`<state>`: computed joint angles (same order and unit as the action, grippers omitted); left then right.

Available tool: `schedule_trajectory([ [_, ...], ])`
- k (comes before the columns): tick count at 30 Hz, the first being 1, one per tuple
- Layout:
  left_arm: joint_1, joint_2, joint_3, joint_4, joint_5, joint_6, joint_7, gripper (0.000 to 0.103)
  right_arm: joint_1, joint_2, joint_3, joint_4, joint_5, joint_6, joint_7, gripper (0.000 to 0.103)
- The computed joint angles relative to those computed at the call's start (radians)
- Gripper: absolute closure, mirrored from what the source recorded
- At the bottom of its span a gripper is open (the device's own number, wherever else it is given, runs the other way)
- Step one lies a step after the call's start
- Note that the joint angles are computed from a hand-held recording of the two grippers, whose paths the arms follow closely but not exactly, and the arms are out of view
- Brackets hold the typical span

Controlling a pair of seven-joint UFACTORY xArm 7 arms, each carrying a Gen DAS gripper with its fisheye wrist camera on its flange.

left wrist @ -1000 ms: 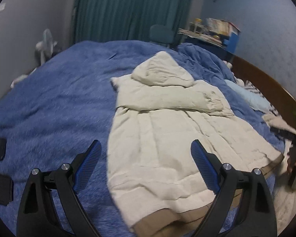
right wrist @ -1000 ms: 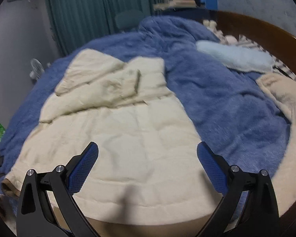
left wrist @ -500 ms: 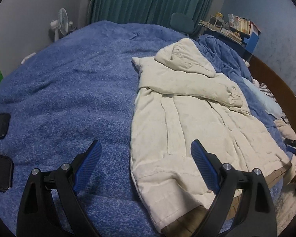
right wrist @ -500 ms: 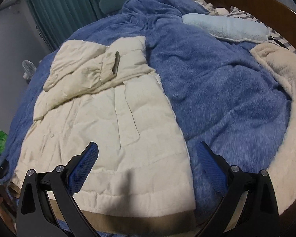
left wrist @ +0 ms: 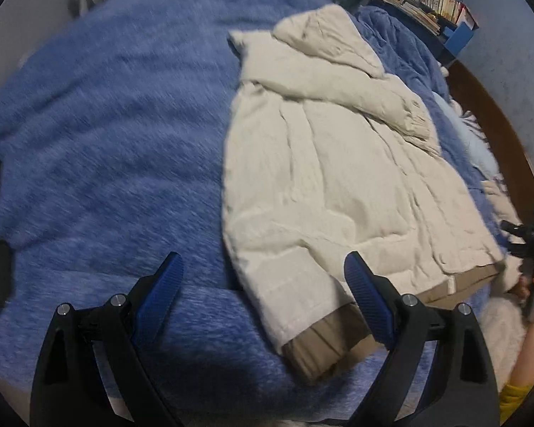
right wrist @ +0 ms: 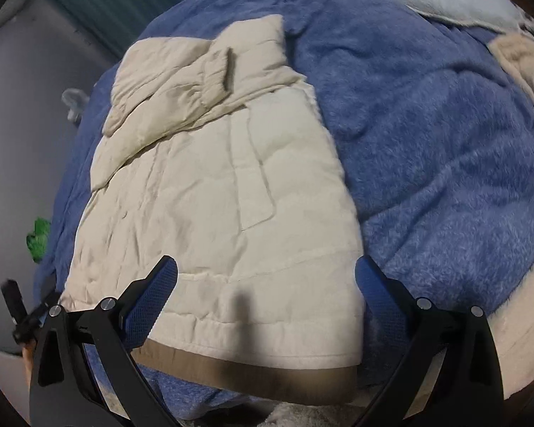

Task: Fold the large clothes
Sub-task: 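Move both grippers to the brown-trimmed hem of the jacket, then grasp the brown-trimmed hem with the left gripper while the right gripper grasps the hem too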

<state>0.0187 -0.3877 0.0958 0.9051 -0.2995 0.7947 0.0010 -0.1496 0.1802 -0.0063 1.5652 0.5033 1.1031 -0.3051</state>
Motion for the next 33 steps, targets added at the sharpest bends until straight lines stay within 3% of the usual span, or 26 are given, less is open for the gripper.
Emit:
schedule_trajectory([
  [4,-0.005,0.023,0.005,-0.016,-0.030,-0.026,0.001,0.022,-0.013,0.031,-0.007,0.023,0.004,0.039,0.055,0.012],
  [8,-0.012,0.031,0.028,-0.021,-0.094,-0.028,0.012,0.031,-0.026,0.060,-0.006,0.051,-0.003,0.076,0.105,0.031],
  [12,-0.004,0.044,0.013,-0.009,-0.077,0.001,0.015,0.035,-0.015,0.062,-0.002,0.056,-0.061,0.089,0.127,0.039],
  [23,0.015,0.144,-0.011,0.062,-0.053,0.082,-0.013,0.035,-0.038,0.127,0.010,0.118,-0.040,0.191,0.090,0.039],
  [26,0.020,0.157,-0.025,0.069,-0.027,0.080,-0.034,0.035,-0.030,0.112,0.018,0.084,-0.034,0.124,0.066,0.040],
  [31,0.019,0.142,-0.031,0.055,-0.007,0.068,-0.049,0.035,0.001,0.058,0.022,-0.048,-0.034,-0.086,0.000,0.040],
  [33,0.019,0.134,-0.032,0.046,-0.003,0.064,-0.055,0.035,0.013,0.052,0.022,-0.062,-0.047,-0.117,0.001,0.037],
])
